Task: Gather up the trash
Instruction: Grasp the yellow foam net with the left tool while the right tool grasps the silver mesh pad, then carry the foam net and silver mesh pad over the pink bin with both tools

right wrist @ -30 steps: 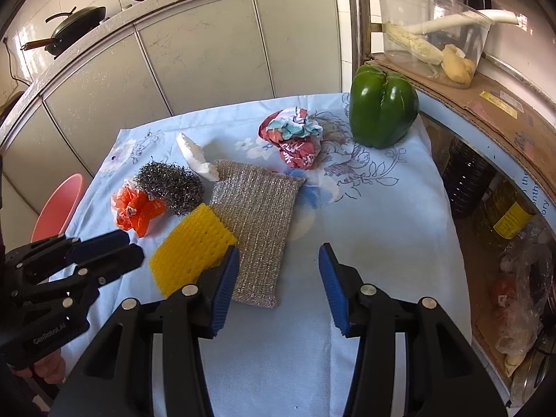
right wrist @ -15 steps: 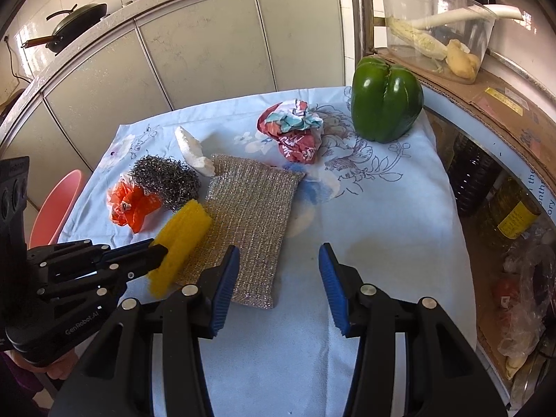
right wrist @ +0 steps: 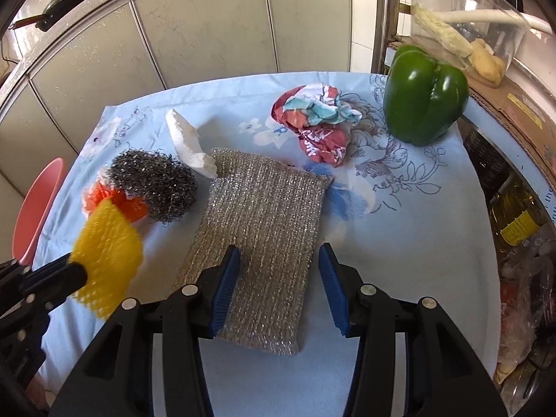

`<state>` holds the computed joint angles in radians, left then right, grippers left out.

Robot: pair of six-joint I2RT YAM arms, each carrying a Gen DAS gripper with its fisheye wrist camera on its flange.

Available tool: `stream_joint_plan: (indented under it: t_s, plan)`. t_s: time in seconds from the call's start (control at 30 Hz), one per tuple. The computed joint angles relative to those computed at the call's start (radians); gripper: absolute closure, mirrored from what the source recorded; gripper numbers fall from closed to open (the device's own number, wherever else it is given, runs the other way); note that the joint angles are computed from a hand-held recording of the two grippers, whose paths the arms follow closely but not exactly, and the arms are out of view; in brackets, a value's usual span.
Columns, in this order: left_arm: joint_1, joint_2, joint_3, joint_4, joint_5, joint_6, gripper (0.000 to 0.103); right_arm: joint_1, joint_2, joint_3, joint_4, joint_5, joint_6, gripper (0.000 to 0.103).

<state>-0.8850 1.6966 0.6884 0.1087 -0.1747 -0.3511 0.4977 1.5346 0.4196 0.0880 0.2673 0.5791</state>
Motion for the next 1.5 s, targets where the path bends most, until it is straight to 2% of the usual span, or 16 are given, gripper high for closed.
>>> stream_joint_plan:
  t_s: [0.13,0.2,0.27,0.33,0.43,0.63,0.97,1.17,1.33,1.5]
  plan:
    - [0.003,-0.027,-0.027,0.004,-0.018,0.001,0.095,0.014,0.019,0.021,-0.012,0.023,0.03,0.055]
    - [0.003,-0.041,-0.038,0.006,-0.025,0.001,0.095,0.02,0.017,0.015,-0.006,0.023,0.029,0.061]
    - [0.003,-0.053,-0.048,0.008,-0.03,0.001,0.095,0.035,0.003,0.012,-0.024,0.045,0.033,0.073]
    - [0.002,-0.069,-0.062,0.011,-0.034,0.002,0.095,0.039,-0.017,0.007,-0.038,0.053,0.038,0.094]
    - [-0.004,-0.088,-0.078,0.012,-0.039,-0.002,0.095,0.039,-0.061,-0.021,-0.037,0.03,0.049,0.096]
    - [-0.026,-0.132,-0.107,0.01,-0.071,-0.005,0.095,0.133,-0.216,-0.068,-0.111,0.086,0.101,0.098]
    - [-0.039,-0.216,-0.172,0.012,-0.083,-0.016,0.095,0.261,-0.551,-0.078,-0.368,0.177,0.195,0.098]
    - [-0.028,-0.266,-0.21,0.012,-0.077,-0.027,0.095,0.358,-0.645,-0.052,-0.498,0.253,0.252,0.098]
    - [-0.002,-0.377,-0.253,-0.015,-0.093,-0.031,0.095,0.429,-0.619,0.016,-0.513,0.313,0.236,0.098]
    - [0.055,-0.539,-0.296,-0.084,-0.142,-0.01,0.095,0.451,-0.476,0.115,-0.402,0.307,0.131,0.098]
